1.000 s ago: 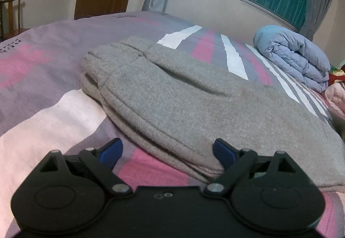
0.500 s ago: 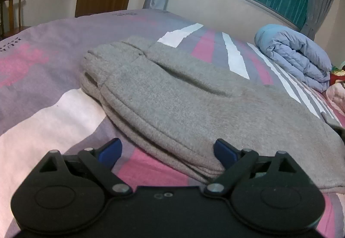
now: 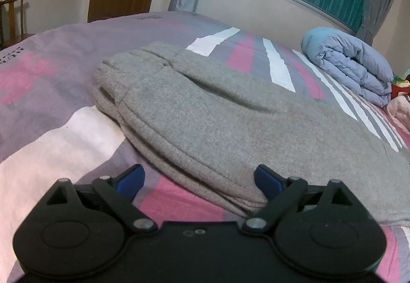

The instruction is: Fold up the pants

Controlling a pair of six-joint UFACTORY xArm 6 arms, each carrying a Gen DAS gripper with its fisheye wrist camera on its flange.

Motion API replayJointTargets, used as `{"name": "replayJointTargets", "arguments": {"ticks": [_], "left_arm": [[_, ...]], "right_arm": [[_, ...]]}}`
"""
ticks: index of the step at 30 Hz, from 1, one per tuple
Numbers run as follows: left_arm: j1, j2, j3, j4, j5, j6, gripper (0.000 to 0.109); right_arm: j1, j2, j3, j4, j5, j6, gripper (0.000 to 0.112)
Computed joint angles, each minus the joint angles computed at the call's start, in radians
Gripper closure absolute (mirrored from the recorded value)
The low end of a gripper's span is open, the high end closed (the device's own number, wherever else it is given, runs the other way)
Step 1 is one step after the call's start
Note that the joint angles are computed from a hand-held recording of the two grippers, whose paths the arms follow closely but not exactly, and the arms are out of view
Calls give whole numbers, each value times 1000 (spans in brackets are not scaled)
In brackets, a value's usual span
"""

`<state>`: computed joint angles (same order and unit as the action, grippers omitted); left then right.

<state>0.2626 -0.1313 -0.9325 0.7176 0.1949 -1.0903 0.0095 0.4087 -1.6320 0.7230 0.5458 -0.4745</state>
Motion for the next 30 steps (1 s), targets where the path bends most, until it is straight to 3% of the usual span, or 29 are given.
{"name": "replayJointTargets", "arguments": {"ticks": [3,7,10,13,15,17,23,24,26,28,30], "left_arm": [[-2,3,-5,16,8,-26,20],[-5,4,-9,-24,17,11,20],[-9,6,-15,-43,29,27,20],[-13,10,-23,-53,41,35,19],[-14,11,-25,-54,43,36,19],[-14,11,-25,-56,44,38,19],[-12,11,-21,-42,36,29,19],[-12,12,-21,-43,36,31,19],[-13,13,-23,-43,38,31,19],[-14,12,-22,-42,40,31,19],[-14,12,-22,-40,40,29,19]], "right_arm": [[59,-18,14,-52,-121,-186,79],[119,56,-80,-176,-149,-314,79],[145,156,-198,-327,-138,-291,79],[156,295,-378,-482,-57,-229,79],[153,343,-431,-502,-57,-223,80],[129,338,-434,-438,-71,-160,107],[-14,218,-286,-75,-172,143,107],[-45,212,-267,-65,-160,238,107],[-114,250,-292,-16,-34,352,107],[-145,271,-298,73,25,298,107],[-161,274,-293,176,26,207,106]]}}
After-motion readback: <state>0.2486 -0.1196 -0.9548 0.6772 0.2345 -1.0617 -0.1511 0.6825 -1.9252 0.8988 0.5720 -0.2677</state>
